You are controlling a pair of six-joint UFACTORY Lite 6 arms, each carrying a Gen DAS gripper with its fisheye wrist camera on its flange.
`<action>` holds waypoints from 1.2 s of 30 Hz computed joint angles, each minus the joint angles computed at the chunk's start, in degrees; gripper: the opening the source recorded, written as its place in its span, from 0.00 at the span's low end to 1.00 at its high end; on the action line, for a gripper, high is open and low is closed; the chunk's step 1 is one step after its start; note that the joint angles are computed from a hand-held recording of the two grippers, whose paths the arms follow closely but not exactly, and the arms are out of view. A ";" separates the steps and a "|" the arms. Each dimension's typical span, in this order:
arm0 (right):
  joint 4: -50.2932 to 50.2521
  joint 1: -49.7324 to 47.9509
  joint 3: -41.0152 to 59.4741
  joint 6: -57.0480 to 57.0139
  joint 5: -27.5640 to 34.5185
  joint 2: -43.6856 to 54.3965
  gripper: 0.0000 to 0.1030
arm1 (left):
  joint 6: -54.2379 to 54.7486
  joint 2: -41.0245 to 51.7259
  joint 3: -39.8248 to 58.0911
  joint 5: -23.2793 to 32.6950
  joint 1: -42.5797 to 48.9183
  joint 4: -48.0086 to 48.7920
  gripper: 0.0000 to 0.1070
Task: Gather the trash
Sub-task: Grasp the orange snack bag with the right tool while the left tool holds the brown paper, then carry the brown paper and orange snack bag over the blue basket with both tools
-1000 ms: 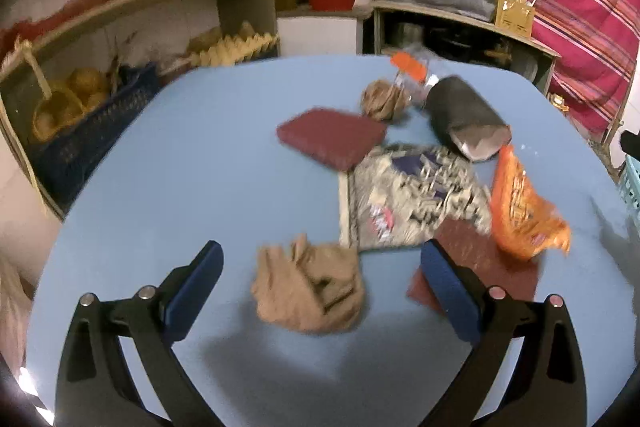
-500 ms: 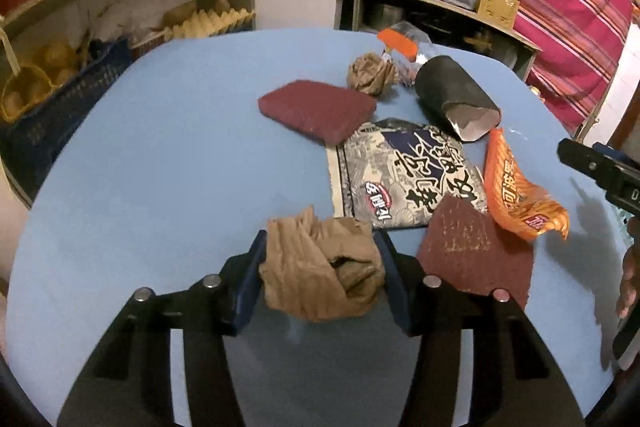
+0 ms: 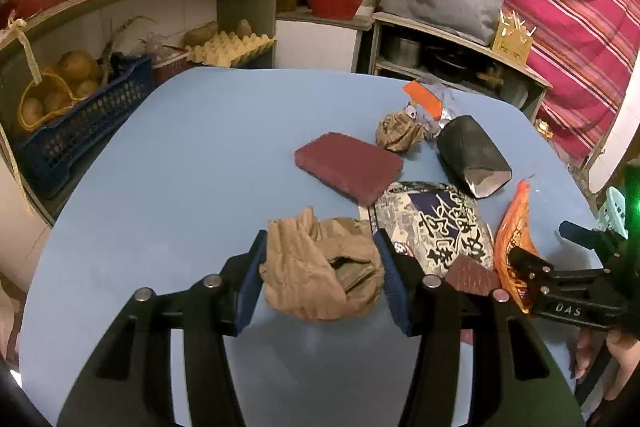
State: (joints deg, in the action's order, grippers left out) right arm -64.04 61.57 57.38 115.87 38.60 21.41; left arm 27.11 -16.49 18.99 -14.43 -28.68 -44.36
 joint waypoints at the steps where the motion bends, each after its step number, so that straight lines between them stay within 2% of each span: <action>1: -0.64 -0.32 0.11 0.50 0.17 -0.35 0.94 | -0.36 0.45 0.68 0.25 0.18 0.36 0.49; 7: -0.53 -1.91 5.54 -3.37 2.05 2.71 0.94 | -2.25 2.03 2.93 0.35 0.38 2.13 0.49; 9: 0.66 -3.02 7.33 -6.00 2.34 4.86 0.88 | -1.72 2.94 3.49 -0.01 -0.02 1.65 0.49; 11: 1.18 -5.27 7.19 -7.47 -1.97 5.55 0.71 | -1.52 3.91 3.62 -0.51 -0.31 1.74 0.49; 13: -1.32 -6.67 5.33 -5.33 -5.83 4.20 0.64 | -0.68 4.77 3.72 -1.10 -0.47 1.15 0.49; 17: -4.70 -5.78 4.77 -3.96 -7.44 3.99 0.30 | -2.88 5.83 4.08 -1.21 0.36 3.36 0.49; 19: -5.94 -5.39 4.42 -3.28 -7.94 3.82 0.24 | -2.90 5.70 4.21 -1.27 0.25 3.13 0.49; 25: -12.73 -6.29 0.36 2.47 -12.31 0.78 0.20 | 1.77 6.81 5.08 -2.84 -2.59 -2.67 0.49; 28: -14.19 -5.82 -2.51 3.77 -11.80 -2.27 0.18 | 5.86 6.06 5.46 -3.71 -4.61 -7.46 0.49; 36: -14.94 -7.34 -16.52 4.48 -11.11 -19.23 0.16 | 15.47 5.47 7.41 -7.09 -11.99 -20.96 0.49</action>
State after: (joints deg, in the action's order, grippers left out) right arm -78.97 54.22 40.86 120.35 27.49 2.18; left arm 42.58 -11.02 26.40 -21.52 -40.67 -65.32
